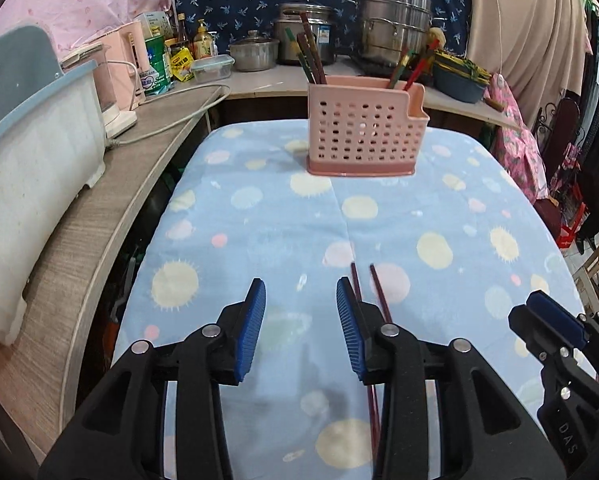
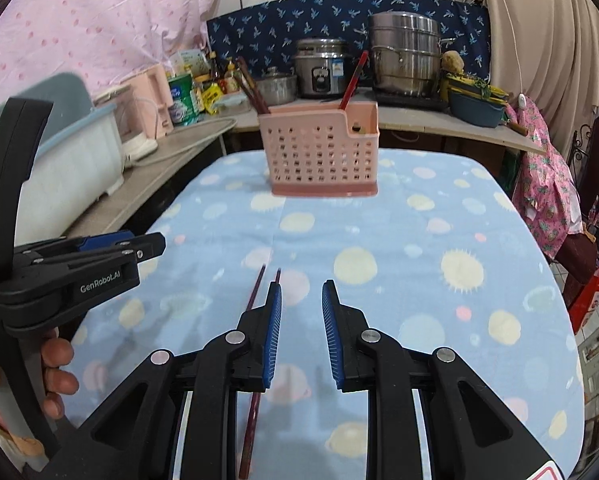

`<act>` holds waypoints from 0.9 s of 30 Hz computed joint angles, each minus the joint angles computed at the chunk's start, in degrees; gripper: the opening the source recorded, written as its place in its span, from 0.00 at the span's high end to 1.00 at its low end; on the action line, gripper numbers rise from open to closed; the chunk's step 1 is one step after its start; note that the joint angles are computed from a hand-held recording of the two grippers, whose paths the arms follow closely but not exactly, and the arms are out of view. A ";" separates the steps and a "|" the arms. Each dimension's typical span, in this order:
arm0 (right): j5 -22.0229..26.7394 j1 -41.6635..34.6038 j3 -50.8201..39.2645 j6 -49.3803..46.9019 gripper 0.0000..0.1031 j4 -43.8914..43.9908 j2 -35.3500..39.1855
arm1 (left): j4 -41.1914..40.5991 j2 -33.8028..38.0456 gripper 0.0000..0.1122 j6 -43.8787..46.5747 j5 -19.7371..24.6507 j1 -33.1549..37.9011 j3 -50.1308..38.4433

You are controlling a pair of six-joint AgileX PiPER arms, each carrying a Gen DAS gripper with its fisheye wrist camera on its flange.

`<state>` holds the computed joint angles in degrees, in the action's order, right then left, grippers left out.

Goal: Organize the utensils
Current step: 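Move both open tools back over the last two dark red chopsticks, then grasp a dark red chopstick with the right tool while the left tool grasps the other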

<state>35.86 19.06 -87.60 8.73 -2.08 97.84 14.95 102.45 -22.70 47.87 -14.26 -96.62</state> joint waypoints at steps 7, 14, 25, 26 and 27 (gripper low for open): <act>-2.47 1.39 10.57 1.26 0.79 0.70 -3.84 | 0.20 -5.22 0.53 -2.89 -5.59 -0.18 11.94; -3.85 3.67 17.70 2.86 0.79 0.84 -5.64 | 0.07 -6.97 0.53 -3.71 -6.10 -0.22 18.57; -4.86 7.12 21.55 4.14 0.79 0.94 -5.53 | 1.47 -7.90 0.52 -5.54 -4.25 -1.40 23.11; -4.82 7.15 21.47 3.96 0.79 1.07 -5.33 | 1.11 -8.06 0.52 -5.38 -4.24 -1.33 23.34; -4.91 7.29 21.58 3.97 0.79 1.04 -5.16 | 0.80 -8.25 0.52 -5.22 -4.42 -1.30 23.69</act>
<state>30.95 26.35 -66.02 12.70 -1.04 92.68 15.74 94.20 -27.92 43.44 -15.56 -72.93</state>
